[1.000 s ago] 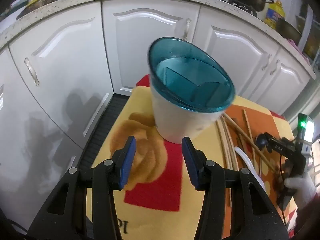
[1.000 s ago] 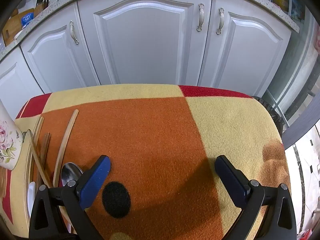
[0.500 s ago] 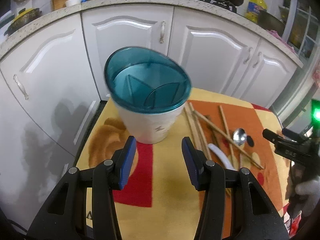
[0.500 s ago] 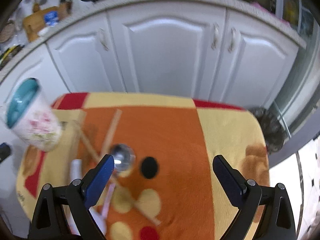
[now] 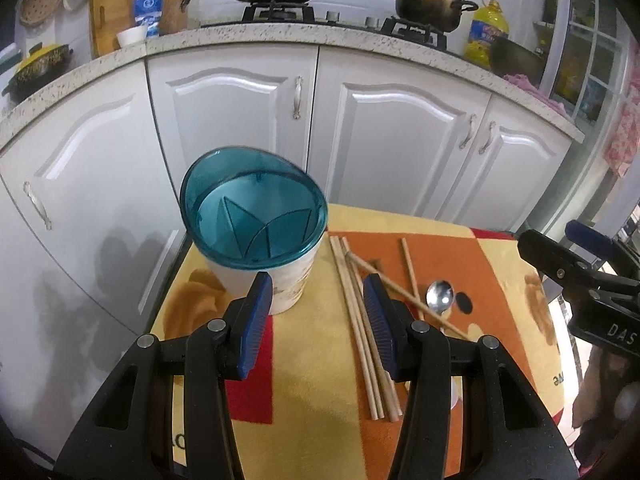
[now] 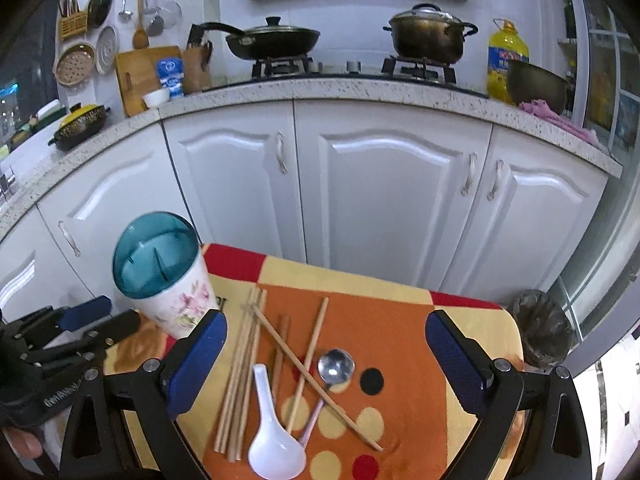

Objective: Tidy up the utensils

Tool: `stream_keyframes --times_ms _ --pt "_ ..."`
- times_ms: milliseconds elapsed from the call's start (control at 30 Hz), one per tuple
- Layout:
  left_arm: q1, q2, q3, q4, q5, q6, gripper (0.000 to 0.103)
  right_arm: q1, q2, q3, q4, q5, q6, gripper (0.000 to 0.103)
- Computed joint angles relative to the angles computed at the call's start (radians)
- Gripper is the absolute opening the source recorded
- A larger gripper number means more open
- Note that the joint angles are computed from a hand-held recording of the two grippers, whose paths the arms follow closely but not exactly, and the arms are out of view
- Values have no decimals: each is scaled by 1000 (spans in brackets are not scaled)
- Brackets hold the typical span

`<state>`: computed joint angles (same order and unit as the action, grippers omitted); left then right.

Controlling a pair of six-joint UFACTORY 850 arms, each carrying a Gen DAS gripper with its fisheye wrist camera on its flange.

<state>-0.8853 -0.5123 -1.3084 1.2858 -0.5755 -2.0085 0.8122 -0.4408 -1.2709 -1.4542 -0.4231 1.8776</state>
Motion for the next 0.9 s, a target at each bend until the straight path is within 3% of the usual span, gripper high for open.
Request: stream_keyframes --times_ms 900 --pt "-11 2 -21 3 -7 2 47 24 9 -5 10 -12 -19 99"
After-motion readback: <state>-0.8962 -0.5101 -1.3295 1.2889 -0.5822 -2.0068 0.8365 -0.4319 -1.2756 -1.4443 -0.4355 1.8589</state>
